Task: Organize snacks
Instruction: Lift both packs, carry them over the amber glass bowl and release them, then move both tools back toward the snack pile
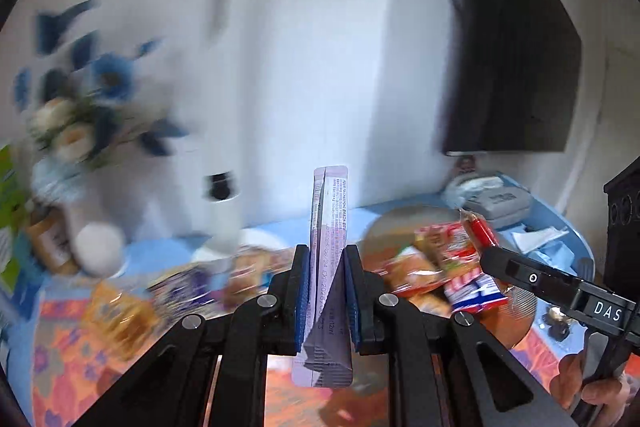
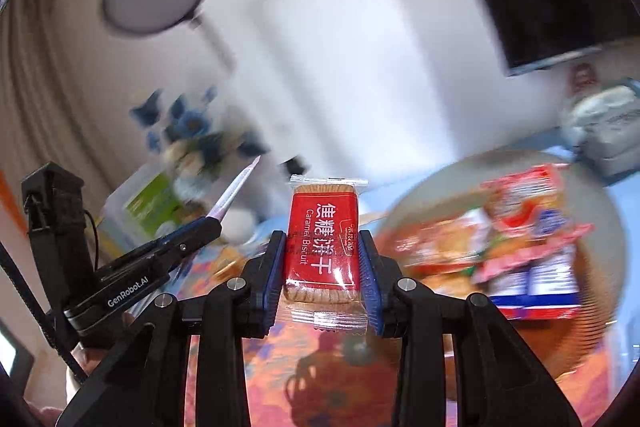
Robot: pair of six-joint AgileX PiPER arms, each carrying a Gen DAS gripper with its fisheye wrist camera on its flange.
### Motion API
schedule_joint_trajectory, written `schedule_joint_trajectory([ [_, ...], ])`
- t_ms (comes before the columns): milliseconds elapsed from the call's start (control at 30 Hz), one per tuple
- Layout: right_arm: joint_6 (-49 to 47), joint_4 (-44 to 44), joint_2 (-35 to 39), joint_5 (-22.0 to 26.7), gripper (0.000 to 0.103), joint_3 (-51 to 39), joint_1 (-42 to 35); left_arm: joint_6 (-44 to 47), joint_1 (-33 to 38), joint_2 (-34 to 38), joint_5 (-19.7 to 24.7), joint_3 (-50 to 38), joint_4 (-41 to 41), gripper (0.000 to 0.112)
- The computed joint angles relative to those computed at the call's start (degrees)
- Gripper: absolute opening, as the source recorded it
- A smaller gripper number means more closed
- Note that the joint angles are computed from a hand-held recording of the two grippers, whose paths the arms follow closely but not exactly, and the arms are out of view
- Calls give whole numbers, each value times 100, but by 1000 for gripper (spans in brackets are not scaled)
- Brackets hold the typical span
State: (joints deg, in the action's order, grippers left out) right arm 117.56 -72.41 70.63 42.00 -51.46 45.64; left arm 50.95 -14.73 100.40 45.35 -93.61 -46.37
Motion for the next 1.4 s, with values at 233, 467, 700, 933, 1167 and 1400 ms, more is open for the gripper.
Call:
schedule_joint_trajectory([
  [233, 167, 580, -1176, 1060, 36, 1010, -193, -912, -1148, 767, 191, -745, 557, 16],
  [467, -821, 1985, -1492, 688, 97, 1280, -1268, -1497, -1601, 1024, 95, -918, 1426, 103],
  [700, -306, 1446, -1358, 1125, 97, 1018, -779, -1670, -1360, 1090, 305, -1130, 1712, 103],
  [933, -203, 1048, -772, 1010, 98, 360, -462, -1383, -826, 965, 407, -1067, 1560, 103],
  [1167, -491, 841, 354, 682, 99, -685, -200, -1285, 170, 1206, 732, -1600, 1258, 103],
  [1400, -1062, 1064, 1614, -82, 99, -1803, -226, -1619, 1244, 2003, 1025, -2827, 1357, 103],
])
